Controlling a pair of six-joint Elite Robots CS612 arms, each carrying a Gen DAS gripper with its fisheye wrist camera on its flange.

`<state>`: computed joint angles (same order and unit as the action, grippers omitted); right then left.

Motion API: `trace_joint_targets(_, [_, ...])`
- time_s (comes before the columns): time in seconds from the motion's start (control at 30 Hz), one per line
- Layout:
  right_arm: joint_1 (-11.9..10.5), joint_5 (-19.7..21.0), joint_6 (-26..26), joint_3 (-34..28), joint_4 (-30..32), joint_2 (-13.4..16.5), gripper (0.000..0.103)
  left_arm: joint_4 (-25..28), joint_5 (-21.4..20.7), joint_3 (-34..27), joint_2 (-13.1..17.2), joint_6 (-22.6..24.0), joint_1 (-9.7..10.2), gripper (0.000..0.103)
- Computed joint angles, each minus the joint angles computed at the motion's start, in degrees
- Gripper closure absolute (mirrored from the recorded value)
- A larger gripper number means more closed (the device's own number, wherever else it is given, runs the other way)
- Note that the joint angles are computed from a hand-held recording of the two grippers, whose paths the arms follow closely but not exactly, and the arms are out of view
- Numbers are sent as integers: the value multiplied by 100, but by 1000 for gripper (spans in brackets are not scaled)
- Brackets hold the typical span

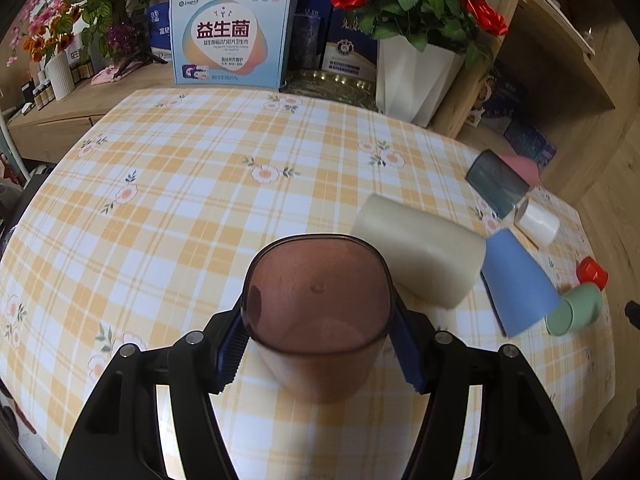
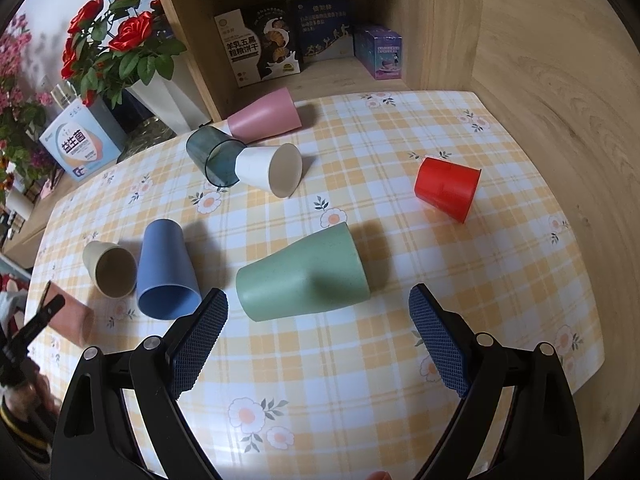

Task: Flip cup upside down
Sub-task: 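Rotate the brown cup with the left tool and set it upside down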

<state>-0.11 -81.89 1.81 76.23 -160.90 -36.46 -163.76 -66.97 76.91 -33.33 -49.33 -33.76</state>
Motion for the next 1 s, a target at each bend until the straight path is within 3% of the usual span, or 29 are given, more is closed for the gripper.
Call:
trace_joint_targets(0.3, [3, 69, 22, -6, 52, -4, 14, 344, -25, 75, -102, -13, -86, 41])
trace_joint_targets(0.63, [-3, 109, 76, 25, -22, -58, 14, 657, -345, 7, -147, -65, -48, 40])
trace_joint_targets(1.0, [18, 271, 35, 133, -399, -273, 14, 476, 62, 53, -431, 262, -98, 20])
